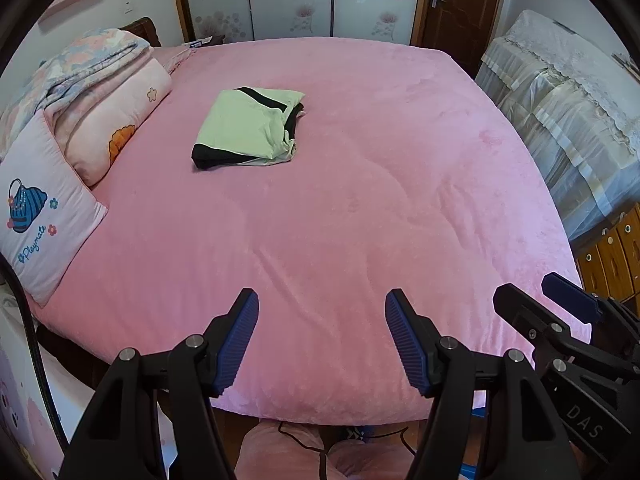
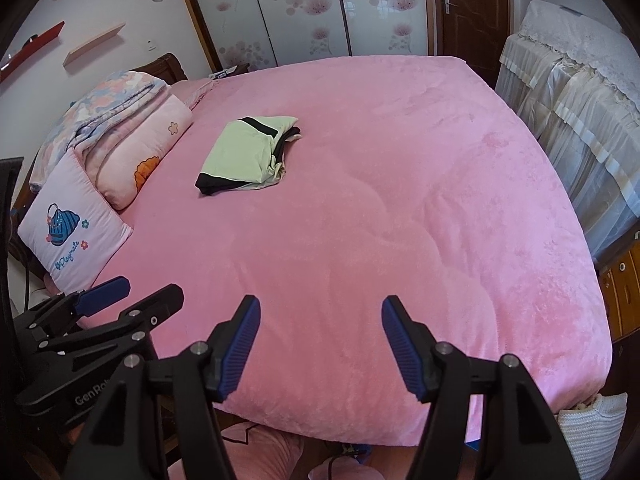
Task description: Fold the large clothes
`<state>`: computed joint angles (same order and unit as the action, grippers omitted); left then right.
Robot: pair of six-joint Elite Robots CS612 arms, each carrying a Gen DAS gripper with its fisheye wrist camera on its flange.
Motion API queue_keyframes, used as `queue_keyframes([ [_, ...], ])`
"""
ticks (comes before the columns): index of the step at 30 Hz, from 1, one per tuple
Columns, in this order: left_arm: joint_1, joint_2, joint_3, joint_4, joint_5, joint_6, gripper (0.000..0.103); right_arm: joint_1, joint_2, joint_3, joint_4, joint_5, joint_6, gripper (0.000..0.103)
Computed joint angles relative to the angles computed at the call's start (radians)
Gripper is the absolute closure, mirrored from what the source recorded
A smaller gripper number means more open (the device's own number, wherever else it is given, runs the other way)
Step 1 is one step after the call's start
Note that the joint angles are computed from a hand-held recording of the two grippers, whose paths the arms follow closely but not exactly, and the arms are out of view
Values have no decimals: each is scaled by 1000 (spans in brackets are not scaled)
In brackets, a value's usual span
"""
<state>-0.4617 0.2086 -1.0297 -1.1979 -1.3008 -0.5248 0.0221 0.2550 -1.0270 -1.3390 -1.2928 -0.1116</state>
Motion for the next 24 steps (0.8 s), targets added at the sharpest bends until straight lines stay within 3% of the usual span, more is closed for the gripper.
queue_keyframes([
  [24, -6, -35, 85, -40, -6, 20, 39, -5, -31, 74, -15, -18, 8, 39],
])
